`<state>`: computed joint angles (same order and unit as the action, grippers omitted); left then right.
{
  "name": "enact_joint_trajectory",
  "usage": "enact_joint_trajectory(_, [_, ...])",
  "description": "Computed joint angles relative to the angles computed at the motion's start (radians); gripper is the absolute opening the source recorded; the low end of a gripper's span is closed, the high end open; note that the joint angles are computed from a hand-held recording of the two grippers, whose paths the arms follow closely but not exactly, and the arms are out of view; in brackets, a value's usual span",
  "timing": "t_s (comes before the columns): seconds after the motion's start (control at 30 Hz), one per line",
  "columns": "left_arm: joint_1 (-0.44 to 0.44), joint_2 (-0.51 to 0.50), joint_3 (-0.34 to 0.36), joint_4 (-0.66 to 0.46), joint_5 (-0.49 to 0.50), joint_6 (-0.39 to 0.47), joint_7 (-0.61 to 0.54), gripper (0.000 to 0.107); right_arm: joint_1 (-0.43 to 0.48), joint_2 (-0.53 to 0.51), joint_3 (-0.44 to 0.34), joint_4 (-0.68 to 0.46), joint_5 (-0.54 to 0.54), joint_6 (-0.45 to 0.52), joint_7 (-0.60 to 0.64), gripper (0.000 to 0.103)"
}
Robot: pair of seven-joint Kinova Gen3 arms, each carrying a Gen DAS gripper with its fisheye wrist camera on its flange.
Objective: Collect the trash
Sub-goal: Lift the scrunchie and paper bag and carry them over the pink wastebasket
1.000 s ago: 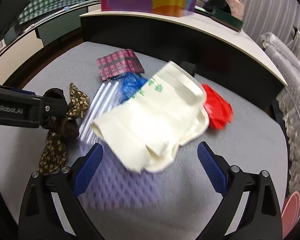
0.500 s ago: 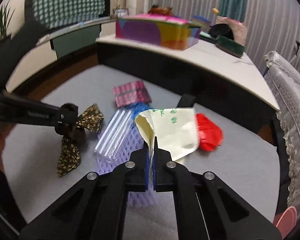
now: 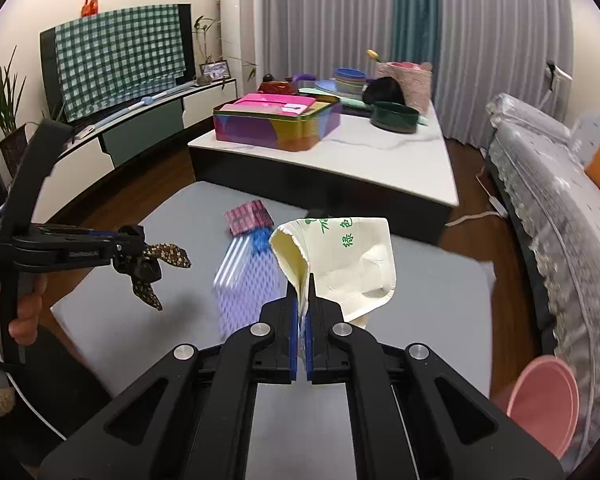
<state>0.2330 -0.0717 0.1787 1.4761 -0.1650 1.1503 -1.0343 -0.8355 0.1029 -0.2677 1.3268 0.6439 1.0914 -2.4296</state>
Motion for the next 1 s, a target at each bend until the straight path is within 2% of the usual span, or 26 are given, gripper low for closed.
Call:
enact_joint_trajectory(0.17, [0.051, -0.078, 0.076, 0.029, -0.033, 0.036, 0.025, 0.021, -0.014, -0.099, -0.057, 0.099, -0.008, 0.056, -0.076, 0.003])
enact_joint_trajectory(0.43, [0.100, -0.157, 0.184, 0.100, -0.016, 0.073, 0.097, 0.021, 0.021, -0.223, -0.207, 0.236, -0.043, 0.112, -0.230, 0.003])
enact_joint_trajectory(0.7, [0.151, -0.145, 0.266, 0.117, -0.024, 0.089, 0.168, 0.021, 0.057, -0.276, -0.322, 0.290, -0.062, 0.137, -0.312, 0.003])
enact_joint_trajectory(1.0, [0.217, -0.117, 0.318, 0.094, -0.111, 0.118, 0.234, 0.021, 0.108, -0.321, -0.368, 0.331, -0.105, 0.121, -0.336, 0.003])
